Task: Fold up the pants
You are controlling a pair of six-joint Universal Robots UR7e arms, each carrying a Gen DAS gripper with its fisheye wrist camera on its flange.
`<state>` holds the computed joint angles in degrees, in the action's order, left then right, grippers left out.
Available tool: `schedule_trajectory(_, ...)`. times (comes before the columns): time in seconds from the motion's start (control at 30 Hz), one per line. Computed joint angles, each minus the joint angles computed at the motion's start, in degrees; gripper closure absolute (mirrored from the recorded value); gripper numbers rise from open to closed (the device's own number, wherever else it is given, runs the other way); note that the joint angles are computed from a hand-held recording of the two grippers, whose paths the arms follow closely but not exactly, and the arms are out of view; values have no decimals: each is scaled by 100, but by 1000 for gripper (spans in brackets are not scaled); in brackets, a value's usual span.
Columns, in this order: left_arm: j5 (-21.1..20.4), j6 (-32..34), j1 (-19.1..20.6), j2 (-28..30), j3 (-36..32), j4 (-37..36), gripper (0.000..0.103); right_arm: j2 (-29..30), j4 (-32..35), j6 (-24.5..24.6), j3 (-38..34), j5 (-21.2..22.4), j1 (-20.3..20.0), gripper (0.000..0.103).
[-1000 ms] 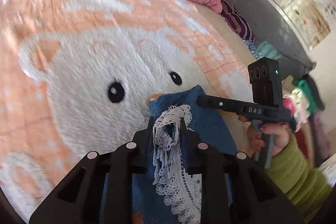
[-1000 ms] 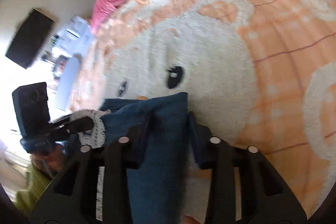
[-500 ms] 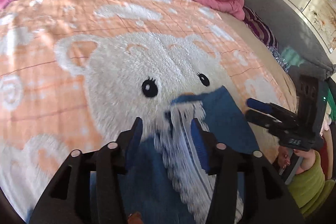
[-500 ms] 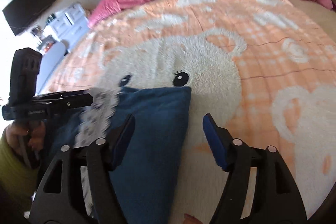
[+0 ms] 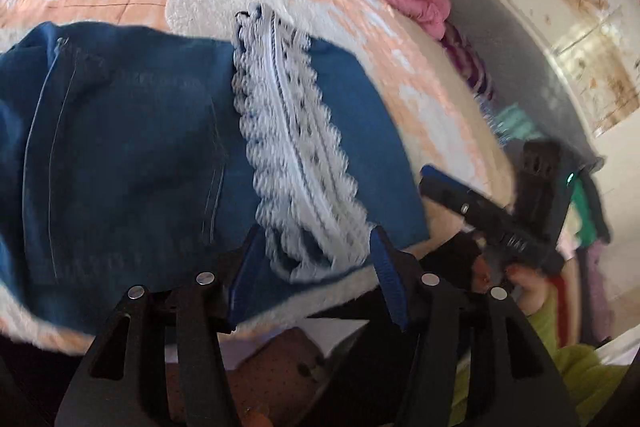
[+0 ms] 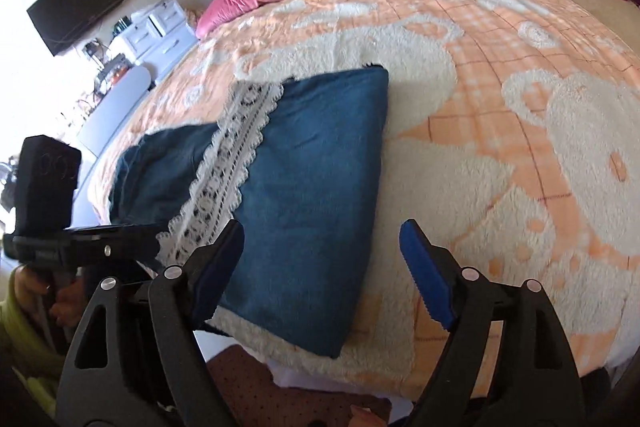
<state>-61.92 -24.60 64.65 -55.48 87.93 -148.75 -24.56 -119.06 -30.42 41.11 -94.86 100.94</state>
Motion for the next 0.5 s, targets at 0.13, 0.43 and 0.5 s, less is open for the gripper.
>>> schedule_trajectory(0.13, 98, -257, -32, 79, -6, 188, 53, -68, -105, -3, 149, -125, -8, 30)
schedule_trajectory(0.43, -105, -381, 45, 190, 86, -357, 81, -52, 57, -161, 249, -441, 32, 38)
schedule_trajectory(0.5, 181, -238, -52, 122, 135, -273, 81, -119, -123, -328, 426, -603, 84, 39)
